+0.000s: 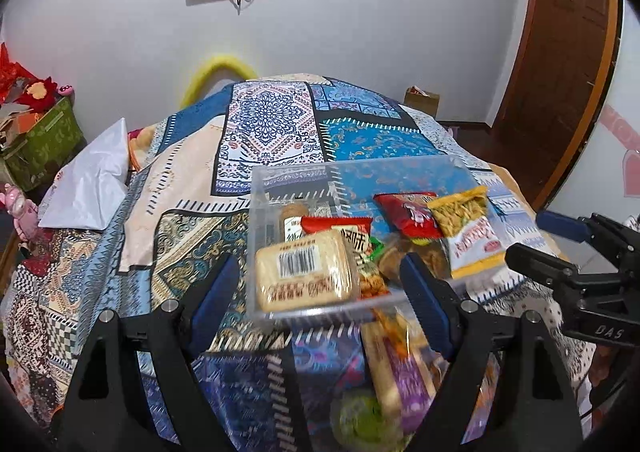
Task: Organize snacks
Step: 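Reach the left tool to the green jelly cup while the right tool reaches toward the orange snack bag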
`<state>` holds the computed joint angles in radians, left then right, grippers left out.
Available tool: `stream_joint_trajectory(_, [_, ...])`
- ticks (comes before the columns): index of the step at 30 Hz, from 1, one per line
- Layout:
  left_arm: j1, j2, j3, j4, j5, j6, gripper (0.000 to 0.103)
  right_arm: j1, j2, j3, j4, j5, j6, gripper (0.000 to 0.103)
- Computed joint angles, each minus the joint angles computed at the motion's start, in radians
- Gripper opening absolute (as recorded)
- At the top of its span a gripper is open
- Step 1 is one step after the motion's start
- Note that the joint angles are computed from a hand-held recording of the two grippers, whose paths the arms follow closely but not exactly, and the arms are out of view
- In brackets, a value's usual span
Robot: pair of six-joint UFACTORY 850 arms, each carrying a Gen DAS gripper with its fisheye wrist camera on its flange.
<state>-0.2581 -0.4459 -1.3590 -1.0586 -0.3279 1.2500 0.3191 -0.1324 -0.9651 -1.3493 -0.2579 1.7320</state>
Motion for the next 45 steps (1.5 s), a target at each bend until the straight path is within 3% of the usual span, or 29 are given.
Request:
stream_joint_trajectory(9, [0.043,0.095,0.143,-0.003,-0.027,0.04,0.083,0.069,0.058,0.066,-0.076,-0.045,0.108,0.074])
stream_joint_trajectory(20, [0.072,0.123,0.262,0.067,-0.032,0.029,0.083,0.09,0.0,0.091,0.076,0.044,0.056,0.074])
stream_joint_trajectory(27, [0.067,0.107,0.28,0.081,-0.071,0.022,0.083,0.073,-0.046,0.091,0.21,0.16,-0.023,0.074])
stream_joint_trajectory(37, [0.011,0.052,0.238,0.099,-0.071,-0.011,0.083,0.071,-0.055,0.094,0.288,0.114,-0.121,0.073])
stream_joint_trajectory(39, [0.009,0.04,0.225,0.091,-0.082,-0.011,0.083,0.066,-0.048,0.105,0.284,0.114,-0.119,0.064])
stream_joint_trajectory(45, [0.001,0.001,0.198,0.076,-0.09,-0.039,0.08,0.052,-0.032,0.13,0.169,0.155,-0.004,0.057])
